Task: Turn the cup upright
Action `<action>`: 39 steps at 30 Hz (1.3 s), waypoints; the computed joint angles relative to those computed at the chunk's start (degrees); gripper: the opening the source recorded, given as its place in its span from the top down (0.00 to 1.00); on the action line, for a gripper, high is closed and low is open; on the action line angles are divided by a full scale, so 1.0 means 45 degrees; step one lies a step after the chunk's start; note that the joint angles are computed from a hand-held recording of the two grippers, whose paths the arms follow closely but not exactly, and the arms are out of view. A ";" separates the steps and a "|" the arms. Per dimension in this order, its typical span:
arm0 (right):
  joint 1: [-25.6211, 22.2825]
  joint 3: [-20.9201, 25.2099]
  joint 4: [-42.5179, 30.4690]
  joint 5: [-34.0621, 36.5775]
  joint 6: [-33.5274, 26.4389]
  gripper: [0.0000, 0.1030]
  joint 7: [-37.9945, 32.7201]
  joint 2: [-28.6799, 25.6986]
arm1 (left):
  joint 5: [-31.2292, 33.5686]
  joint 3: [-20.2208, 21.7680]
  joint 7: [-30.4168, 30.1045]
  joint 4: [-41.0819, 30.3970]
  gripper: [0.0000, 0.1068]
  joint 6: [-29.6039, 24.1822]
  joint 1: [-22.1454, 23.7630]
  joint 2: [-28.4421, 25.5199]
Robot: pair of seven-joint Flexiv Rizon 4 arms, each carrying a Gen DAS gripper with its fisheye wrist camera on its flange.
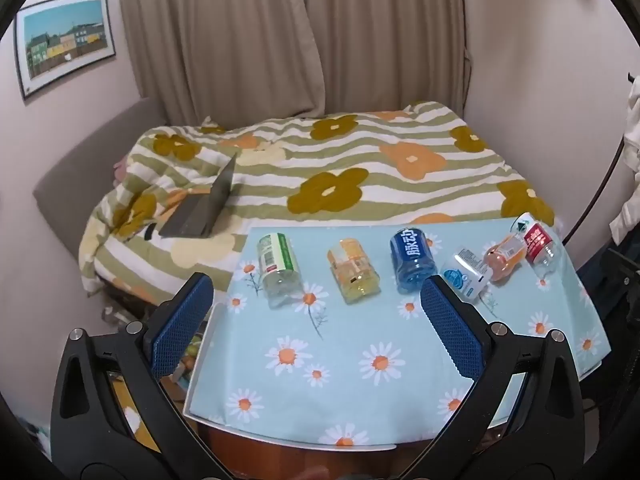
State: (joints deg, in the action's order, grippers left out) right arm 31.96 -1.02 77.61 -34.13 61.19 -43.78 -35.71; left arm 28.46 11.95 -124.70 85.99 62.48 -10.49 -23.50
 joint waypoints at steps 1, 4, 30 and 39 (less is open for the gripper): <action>0.0007 -0.0006 -0.0009 -0.0008 -0.0023 0.00 -0.0011 -0.0003 | -0.0025 -0.0016 -0.0005 -0.0034 0.04 -0.0008 0.0009 -0.0027; 0.0024 -0.0037 -0.0013 -0.0040 0.0003 0.00 0.0010 -0.0010 | -0.0270 -0.0066 -0.0050 0.0330 0.04 0.0625 0.0225 0.0085; 0.0039 -0.0058 -0.0024 -0.0111 -0.0004 0.00 0.0045 0.0012 | 0.0121 0.0151 -0.0323 0.0035 0.04 0.0358 -0.0014 0.0044; 0.0053 -0.0063 0.0081 -0.0174 0.0016 0.00 0.0106 0.0084 | 0.0140 0.0075 -0.0426 0.0082 0.04 0.0230 -0.0024 0.0152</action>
State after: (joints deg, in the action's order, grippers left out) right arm 32.20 -1.31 77.98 -34.91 61.26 -43.30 -35.33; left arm 29.09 12.29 -126.61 86.36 63.52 -10.60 -22.82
